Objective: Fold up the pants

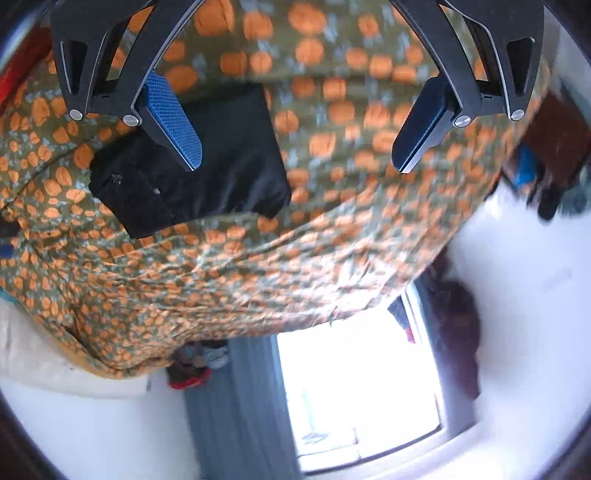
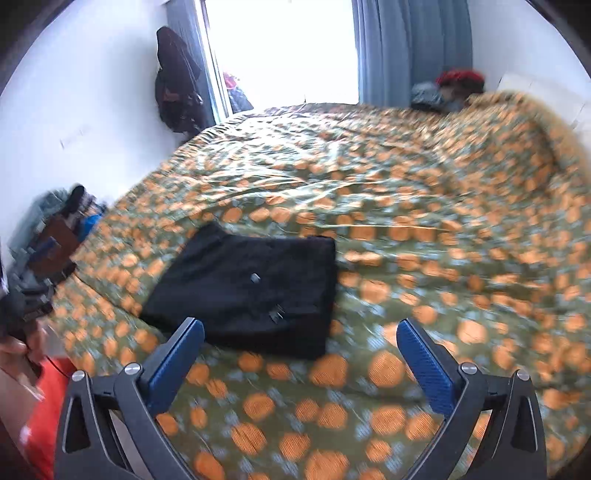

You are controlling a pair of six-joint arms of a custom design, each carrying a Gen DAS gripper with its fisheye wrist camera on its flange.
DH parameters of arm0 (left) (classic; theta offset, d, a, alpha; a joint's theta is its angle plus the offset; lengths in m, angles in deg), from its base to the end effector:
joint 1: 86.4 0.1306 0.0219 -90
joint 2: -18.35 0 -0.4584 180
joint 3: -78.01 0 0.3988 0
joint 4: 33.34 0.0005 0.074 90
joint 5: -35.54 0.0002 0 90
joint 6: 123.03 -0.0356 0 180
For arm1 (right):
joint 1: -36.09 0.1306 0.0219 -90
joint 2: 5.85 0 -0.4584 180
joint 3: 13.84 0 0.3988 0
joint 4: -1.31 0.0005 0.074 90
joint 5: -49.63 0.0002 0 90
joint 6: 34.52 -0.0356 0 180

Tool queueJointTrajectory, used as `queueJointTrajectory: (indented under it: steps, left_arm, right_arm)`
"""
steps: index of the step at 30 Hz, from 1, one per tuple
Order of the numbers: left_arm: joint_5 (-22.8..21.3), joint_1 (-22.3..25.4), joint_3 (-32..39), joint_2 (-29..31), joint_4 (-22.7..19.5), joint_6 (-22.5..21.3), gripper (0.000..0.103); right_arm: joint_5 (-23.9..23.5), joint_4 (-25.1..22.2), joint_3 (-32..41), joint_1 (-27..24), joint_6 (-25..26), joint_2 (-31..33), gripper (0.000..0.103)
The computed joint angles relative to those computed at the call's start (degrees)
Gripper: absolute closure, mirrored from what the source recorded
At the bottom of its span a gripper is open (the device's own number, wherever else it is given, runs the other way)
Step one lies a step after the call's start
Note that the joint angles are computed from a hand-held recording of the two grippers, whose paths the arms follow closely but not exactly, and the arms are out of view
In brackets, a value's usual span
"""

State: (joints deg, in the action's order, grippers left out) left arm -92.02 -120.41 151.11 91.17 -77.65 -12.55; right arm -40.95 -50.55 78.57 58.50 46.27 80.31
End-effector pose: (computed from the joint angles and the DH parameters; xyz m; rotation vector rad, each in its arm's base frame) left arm 0.3092 -0.1830 0.4993 -0.0545 2.1627 0.2315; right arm 0.4292 0.1768 0.5529 -0.2789 2.3680 0.2766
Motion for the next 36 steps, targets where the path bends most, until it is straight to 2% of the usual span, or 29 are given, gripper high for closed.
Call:
queueJointTrajectory:
  steps: [3, 6, 8, 10, 12, 14, 17, 24, 26, 31, 33, 36]
  left_arm:
    - [3.6, -1.4, -1.9, -2.2, -4.0, 7.7, 0.000]
    - [3.6, -4.1, -2.8, -2.9, -8.8, 14.5, 0.000]
    - [4.5, -5.7, -2.3, -1.9, -13.7, 17.4, 0.000]
    - [6.3, -6.3, -2.2, -1.3, -16.3, 18.2, 0.000]
    - [6.0, -7.1, -2.5, -1.1, -17.8, 19.0, 0.001]
    - [5.6, -7.9, -2.9, -1.4, -18.0, 20.3, 0.001]
    - [5.5, -8.5, -2.6, -1.3, -17.7, 20.7, 0.001]
    - [2.3, -10.9, -1.4, -0.7, -16.4, 17.9, 0.001]
    - [2.5, -11.2, -1.4, -0.7, -15.9, 17.4, 0.001]
    - [7.0, -10.6, -2.6, -1.7, -13.3, 17.7, 0.000]
    - [6.3, -11.3, -3.5, -2.4, -11.9, 18.4, 0.000]
    - [4.8, -12.2, -3.0, -2.1, -12.6, 18.1, 0.000]
  right_arm:
    - [3.9, -0.3, -5.1, 3.3, -2.5, -4.4, 0.000]
    - [9.2, -1.0, -9.3, 8.5, -7.5, -7.0, 0.000]
    - [11.3, -1.6, -11.7, 11.5, -12.1, -8.3, 0.000]
    - [12.1, -2.4, -13.6, 13.8, -16.5, -9.0, 0.000]
    - [11.5, -2.4, -14.7, 15.0, -18.7, -9.2, 0.000]
    - [10.7, -3.2, -15.0, 15.5, -18.1, -8.8, 0.000]
    - [12.2, -4.0, -14.7, 16.0, -17.2, -8.4, 0.000]
    - [12.4, -4.0, -14.3, 16.3, -17.0, -8.2, 0.000]
    - [12.1, -4.1, -14.3, 16.5, -16.9, -8.1, 0.000]
    - [11.9, -3.8, -14.3, 16.4, -17.0, -8.1, 0.000]
    - [12.0, -3.7, -14.3, 16.3, -17.1, -8.2, 0.000]
    - [12.1, -3.5, -14.5, 16.0, -17.5, -8.4, 0.000]
